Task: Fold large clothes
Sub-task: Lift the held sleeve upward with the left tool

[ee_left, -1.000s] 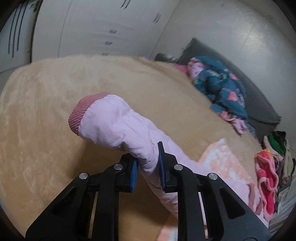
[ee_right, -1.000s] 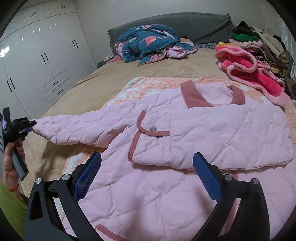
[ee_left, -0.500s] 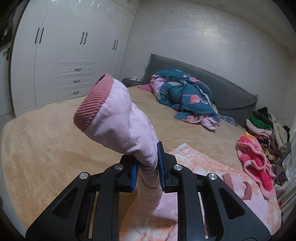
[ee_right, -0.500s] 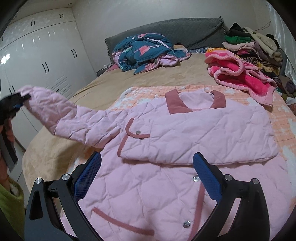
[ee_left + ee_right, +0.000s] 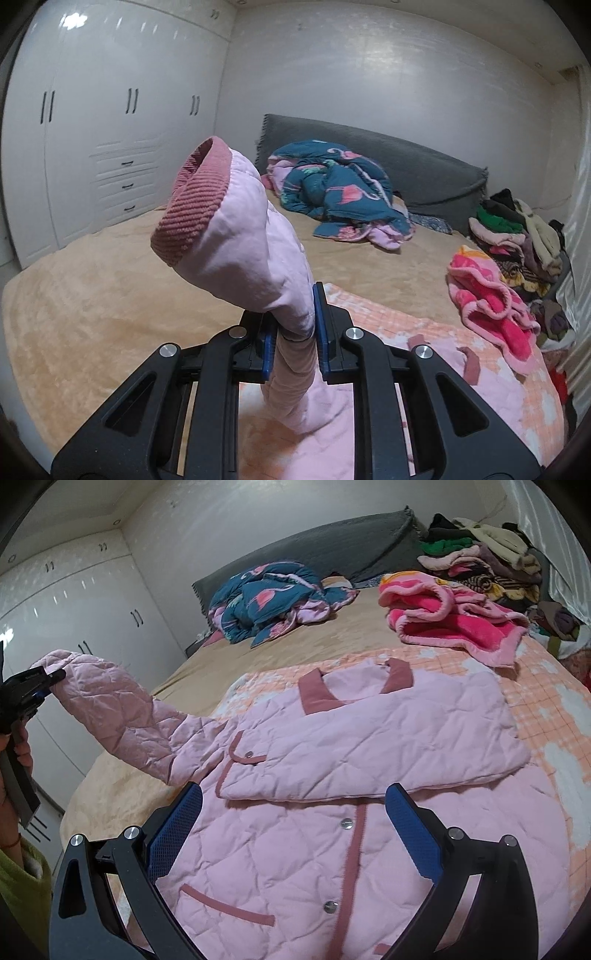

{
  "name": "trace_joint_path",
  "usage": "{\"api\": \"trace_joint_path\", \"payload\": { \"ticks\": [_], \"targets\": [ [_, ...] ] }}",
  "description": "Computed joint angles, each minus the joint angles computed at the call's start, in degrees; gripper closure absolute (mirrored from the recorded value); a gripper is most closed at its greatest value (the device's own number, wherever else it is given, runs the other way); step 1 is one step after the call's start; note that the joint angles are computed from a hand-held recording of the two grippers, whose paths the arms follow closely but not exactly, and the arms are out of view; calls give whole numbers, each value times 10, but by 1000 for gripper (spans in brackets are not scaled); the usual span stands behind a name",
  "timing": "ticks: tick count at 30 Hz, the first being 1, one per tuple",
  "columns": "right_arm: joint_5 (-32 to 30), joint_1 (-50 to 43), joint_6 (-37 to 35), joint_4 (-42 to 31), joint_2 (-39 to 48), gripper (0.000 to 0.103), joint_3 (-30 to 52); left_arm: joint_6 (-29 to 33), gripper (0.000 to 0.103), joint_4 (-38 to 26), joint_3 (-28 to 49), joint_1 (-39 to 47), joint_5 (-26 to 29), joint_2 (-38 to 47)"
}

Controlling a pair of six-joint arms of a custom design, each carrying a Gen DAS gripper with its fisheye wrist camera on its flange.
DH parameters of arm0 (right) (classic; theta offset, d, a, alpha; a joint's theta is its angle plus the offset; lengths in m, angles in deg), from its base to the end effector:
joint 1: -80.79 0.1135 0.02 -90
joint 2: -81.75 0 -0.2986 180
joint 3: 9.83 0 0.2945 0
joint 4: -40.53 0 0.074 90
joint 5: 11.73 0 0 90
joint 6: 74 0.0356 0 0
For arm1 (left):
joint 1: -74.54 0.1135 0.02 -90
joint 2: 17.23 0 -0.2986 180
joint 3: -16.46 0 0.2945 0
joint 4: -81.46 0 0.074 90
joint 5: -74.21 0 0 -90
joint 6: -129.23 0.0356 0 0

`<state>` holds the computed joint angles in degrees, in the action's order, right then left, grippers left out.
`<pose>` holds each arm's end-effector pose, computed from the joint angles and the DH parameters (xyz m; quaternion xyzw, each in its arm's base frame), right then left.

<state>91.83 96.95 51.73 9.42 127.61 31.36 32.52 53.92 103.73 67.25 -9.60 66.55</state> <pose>0.1884 0.0459 0.2403 0.2032 0.8619 0.1035 0.4529 0.3779 -0.0522 0.3837 0.0336 0.8375 -0.1112 0.5339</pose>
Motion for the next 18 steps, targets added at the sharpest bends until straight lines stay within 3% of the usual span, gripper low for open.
{"api": "trace_joint_path", "payload": {
  "ticks": [18],
  "targets": [
    [-121, -196, -47, -103, -186, 4, -60, 36, 94, 2, -36, -184, -88, -33]
  ]
}}
